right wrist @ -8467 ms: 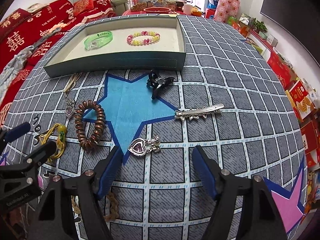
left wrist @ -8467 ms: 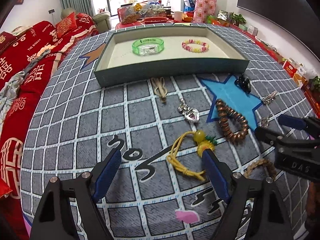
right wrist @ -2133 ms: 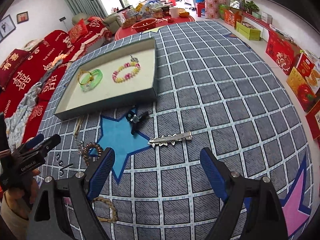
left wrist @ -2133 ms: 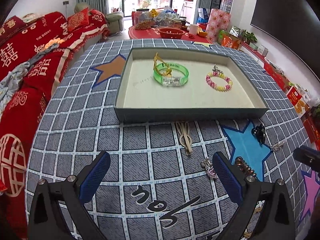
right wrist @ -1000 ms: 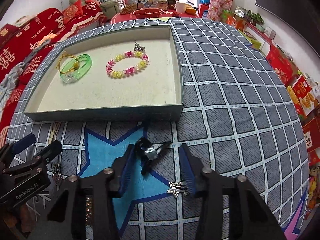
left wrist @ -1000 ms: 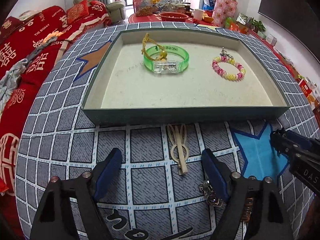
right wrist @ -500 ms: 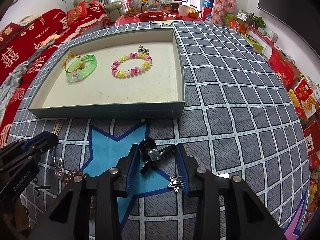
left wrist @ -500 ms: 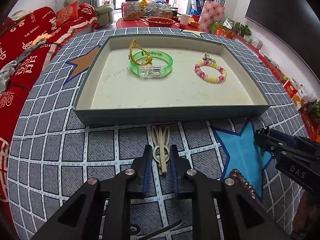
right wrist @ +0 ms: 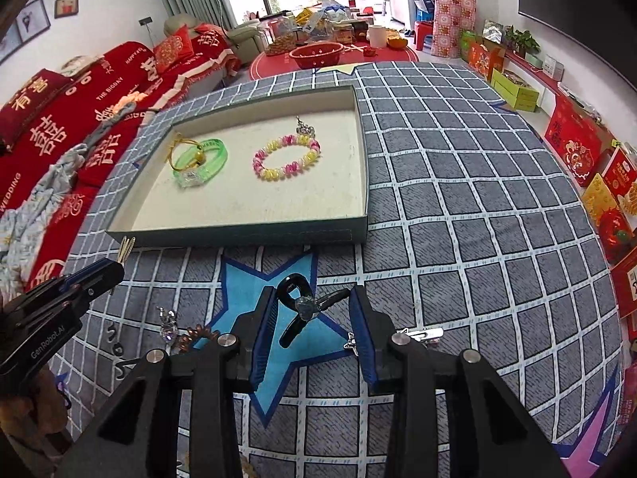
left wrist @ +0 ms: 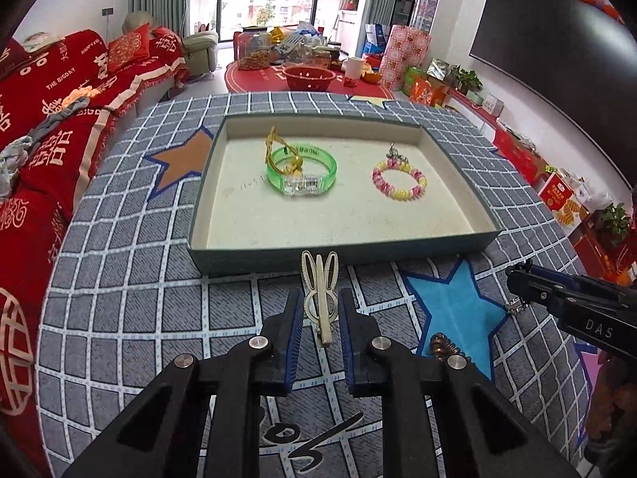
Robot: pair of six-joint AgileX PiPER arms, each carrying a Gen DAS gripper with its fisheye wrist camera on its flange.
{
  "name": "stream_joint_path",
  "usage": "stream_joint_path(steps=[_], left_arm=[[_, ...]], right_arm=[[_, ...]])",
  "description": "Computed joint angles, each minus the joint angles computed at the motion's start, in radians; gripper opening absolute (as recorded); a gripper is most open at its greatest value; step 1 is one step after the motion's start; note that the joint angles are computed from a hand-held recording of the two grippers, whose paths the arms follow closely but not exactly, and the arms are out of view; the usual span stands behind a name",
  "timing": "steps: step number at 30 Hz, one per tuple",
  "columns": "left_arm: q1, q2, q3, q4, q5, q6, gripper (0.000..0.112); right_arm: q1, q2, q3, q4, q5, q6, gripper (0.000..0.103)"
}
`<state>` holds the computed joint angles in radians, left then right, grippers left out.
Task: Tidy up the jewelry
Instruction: 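Grasp the cream hair clip with the left tool while the right tool reaches the black claw clip, then carry the cream bunny clip and black claw clip into the box lid, open both tools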
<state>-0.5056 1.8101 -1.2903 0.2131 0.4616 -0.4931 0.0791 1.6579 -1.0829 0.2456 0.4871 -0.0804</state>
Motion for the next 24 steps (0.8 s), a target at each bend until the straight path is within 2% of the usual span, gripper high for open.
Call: stream_joint_path(steps=[7,12,15,24], left_arm=[[0.037,0.001,-0.058,-0.014,0.013,0.057,0.031],[0.071,0.062,-0.155,-0.051,0.046,0.119,0.031],[0.100,0.122,-0.242,-0.131,0.084,0.209,0.031],[0.134,0.315,-0.511,-0.202,0.264,0.339,0.031]], right_arm=[[-0.009,-0.005,-0.068,0.037,0.038,-0.036,0.040],[-0.002,0.061,-0.184,0.021,0.068,-0.018,0.040],[0.007,0.115,-0.263,0.009,0.097,-0.007,0.040],[0.032,0.348,-0.541,-0.052,0.223,0.059,0.040]])
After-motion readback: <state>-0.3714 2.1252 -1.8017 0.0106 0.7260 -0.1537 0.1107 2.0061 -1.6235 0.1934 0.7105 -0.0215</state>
